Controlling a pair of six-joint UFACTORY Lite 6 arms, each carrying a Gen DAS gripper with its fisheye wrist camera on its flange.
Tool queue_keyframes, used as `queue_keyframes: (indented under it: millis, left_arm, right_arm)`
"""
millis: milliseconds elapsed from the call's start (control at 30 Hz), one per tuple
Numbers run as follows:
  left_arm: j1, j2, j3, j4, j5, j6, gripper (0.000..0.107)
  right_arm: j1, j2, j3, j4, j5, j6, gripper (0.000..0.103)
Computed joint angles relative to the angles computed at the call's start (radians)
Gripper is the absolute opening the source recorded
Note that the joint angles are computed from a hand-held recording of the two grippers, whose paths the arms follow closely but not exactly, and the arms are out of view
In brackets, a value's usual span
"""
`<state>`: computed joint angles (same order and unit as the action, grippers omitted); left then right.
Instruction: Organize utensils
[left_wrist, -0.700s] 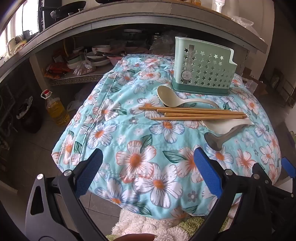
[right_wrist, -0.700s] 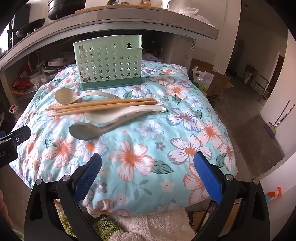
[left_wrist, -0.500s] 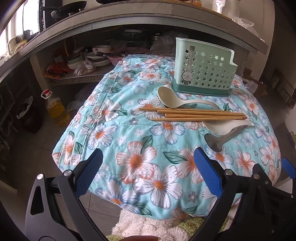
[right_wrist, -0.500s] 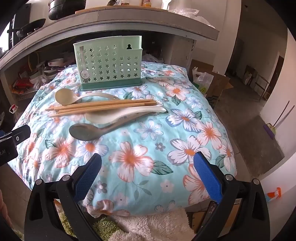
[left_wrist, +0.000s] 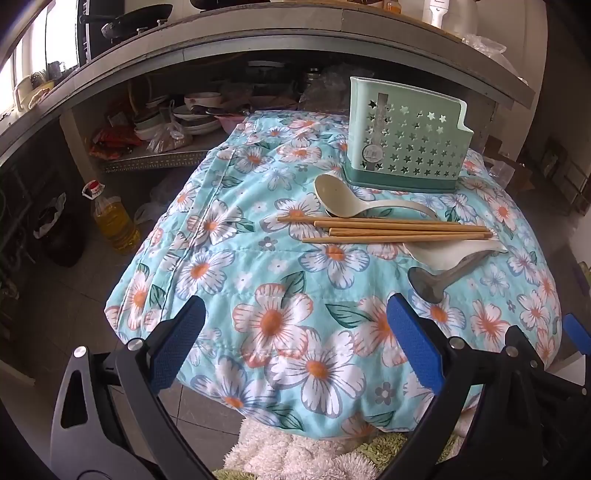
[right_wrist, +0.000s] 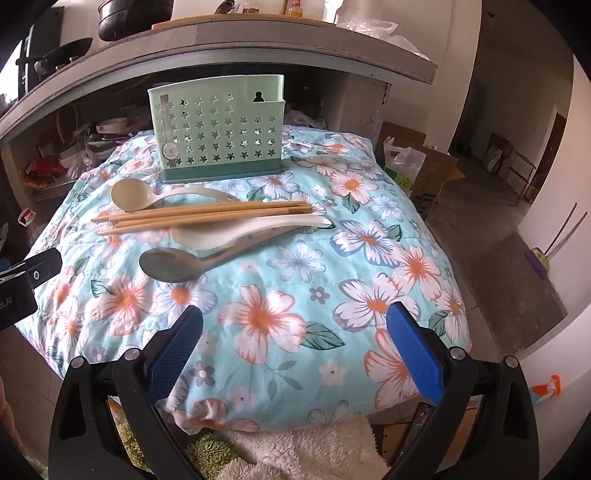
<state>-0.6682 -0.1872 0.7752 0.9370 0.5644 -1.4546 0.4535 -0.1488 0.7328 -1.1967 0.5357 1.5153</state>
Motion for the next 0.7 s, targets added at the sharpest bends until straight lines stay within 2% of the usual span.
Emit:
queue_keyframes:
  millis: [500, 700]
  left_arm:
    - [-0.001, -0.001, -0.001, 0.003, 0.001, -0.003, 0.095]
    - [-0.001, -0.001, -0.001, 0.004, 0.001, -0.004, 0.095]
  right_arm:
    - [0.012, -0.006, -0.035, -0.046, 0.001, 0.062, 0.097]
    - [0.017, 0.005, -0.001, -0.009, 0.012, 0.021, 0.097]
